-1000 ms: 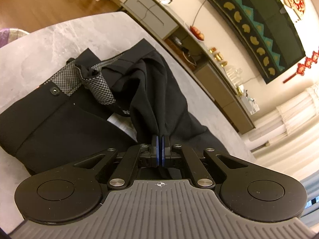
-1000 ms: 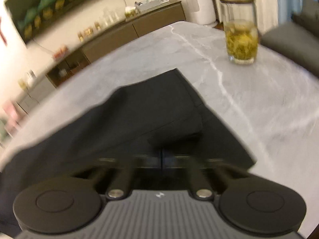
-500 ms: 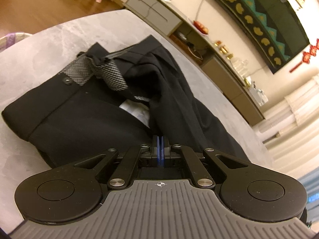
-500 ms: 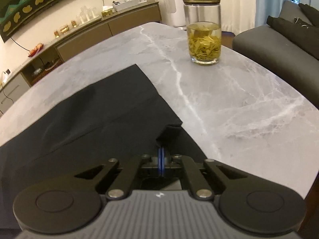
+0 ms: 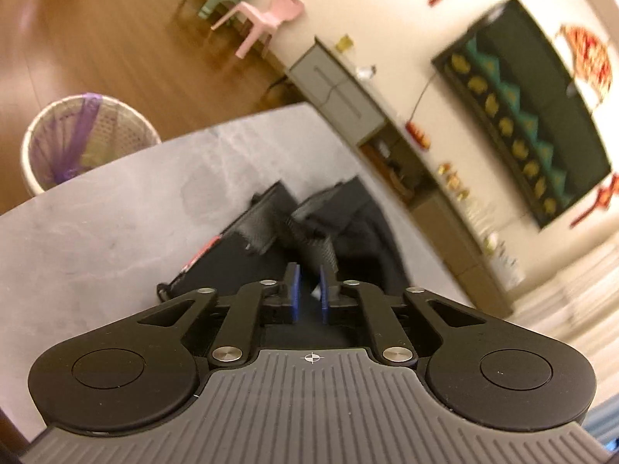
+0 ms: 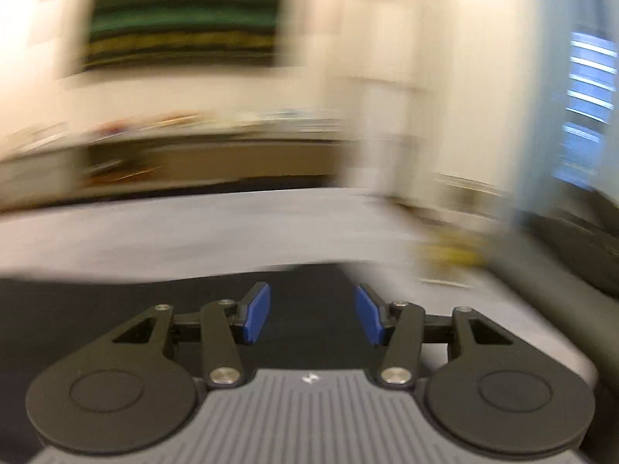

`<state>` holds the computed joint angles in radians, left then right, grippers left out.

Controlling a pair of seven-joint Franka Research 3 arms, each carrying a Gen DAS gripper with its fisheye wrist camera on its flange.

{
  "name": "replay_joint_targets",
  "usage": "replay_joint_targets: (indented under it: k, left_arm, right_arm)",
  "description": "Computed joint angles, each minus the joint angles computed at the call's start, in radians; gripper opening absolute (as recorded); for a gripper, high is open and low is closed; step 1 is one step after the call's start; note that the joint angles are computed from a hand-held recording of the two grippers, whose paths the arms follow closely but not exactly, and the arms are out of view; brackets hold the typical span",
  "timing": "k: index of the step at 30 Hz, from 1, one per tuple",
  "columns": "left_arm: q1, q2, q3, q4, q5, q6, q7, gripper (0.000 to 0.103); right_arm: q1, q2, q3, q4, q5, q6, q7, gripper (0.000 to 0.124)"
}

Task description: Fold clothes

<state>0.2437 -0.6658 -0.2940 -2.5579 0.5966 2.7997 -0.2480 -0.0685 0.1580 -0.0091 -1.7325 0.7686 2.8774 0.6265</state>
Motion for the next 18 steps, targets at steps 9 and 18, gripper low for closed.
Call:
replay_joint_targets:
  k: [9,18]
  left_arm:
    - [-0.109,0.146,0.09,0.051,-0.131,-0.081,0.149,0.007]
    - [0.003,0.015,0.054,-0.06,-0.075,0.061,0.011,0.009]
  right_arm:
    - [0.266,-0.128,0.174,0.033,0.171,-0.576,-0.51,0.078]
    - [0.483,0.075,0.187,0.196,-0.27,-0.427,-0.31,0.002]
